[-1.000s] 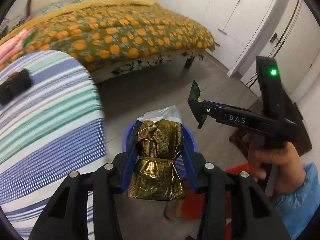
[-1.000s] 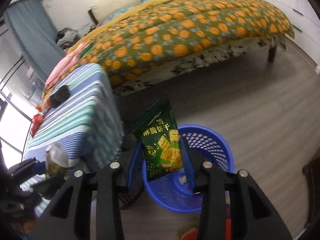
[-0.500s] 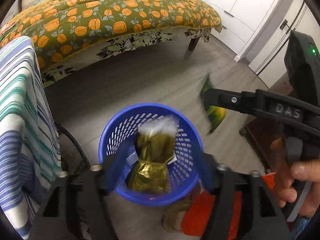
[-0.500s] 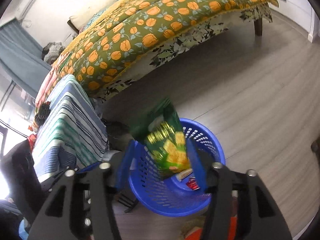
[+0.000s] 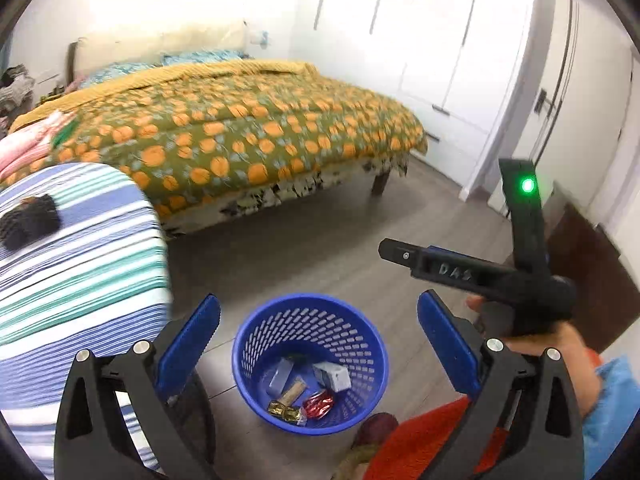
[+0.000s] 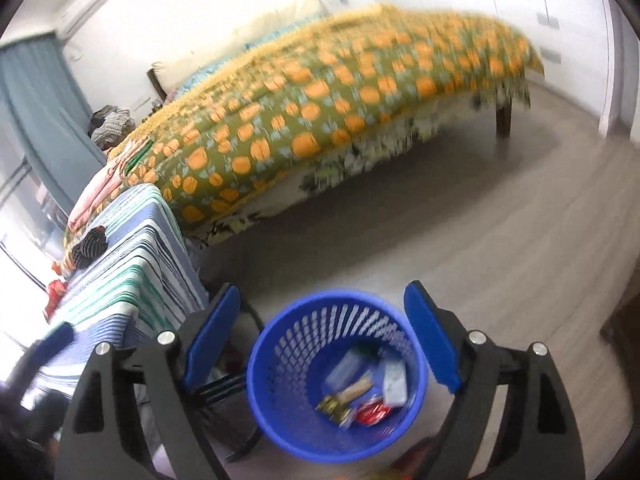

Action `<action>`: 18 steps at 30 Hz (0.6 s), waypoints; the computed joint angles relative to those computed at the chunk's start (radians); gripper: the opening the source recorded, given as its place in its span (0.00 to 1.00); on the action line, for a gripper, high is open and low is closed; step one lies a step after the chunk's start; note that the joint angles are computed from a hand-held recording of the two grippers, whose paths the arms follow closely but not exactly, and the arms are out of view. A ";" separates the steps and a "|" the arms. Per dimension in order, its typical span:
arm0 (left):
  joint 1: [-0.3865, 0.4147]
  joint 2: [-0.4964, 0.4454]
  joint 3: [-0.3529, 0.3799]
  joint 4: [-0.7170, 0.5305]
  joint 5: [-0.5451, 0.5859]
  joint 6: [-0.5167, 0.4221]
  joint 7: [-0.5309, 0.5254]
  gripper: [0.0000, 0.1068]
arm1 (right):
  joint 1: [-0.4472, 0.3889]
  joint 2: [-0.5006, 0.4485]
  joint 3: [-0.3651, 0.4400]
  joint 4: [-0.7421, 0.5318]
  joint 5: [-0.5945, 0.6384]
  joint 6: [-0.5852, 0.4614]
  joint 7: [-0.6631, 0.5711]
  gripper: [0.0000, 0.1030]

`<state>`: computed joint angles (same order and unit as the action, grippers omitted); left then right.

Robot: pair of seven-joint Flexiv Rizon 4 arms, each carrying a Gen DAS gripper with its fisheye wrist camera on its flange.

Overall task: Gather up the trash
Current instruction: 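Carry both items over the wastebasket and open both tools to drop them, then grasp the black mesh sleeves with the right tool while the left grasps the red wrapper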

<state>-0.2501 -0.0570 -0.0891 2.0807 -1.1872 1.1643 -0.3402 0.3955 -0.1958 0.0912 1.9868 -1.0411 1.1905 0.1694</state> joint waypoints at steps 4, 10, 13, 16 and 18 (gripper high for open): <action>0.029 0.056 0.043 0.039 0.021 -0.035 0.002 0.92 | 0.036 0.014 -0.017 -0.038 -0.281 -0.082 0.106 0.92; 0.127 0.094 0.134 0.087 0.116 -0.059 -0.051 0.92 | 0.077 -0.053 0.032 -0.153 -0.358 -0.135 0.039 0.96; 0.208 0.084 0.178 0.078 0.182 -0.082 -0.091 0.92 | 0.118 -0.125 0.035 -0.224 -0.297 -0.072 -0.025 0.96; 0.294 0.049 0.207 0.045 0.248 -0.094 -0.111 0.92 | 0.168 -0.236 0.071 -0.348 -0.101 -0.037 -0.222 0.96; 0.350 0.016 0.220 0.014 0.286 -0.102 -0.117 0.92 | 0.203 -0.313 0.106 -0.457 0.020 -0.070 -0.371 0.96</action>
<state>0.0996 -0.0412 0.1306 2.0949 -0.9012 1.0624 -0.4574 0.5989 -0.5088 0.1971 1.5300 -1.0212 1.1206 -0.2018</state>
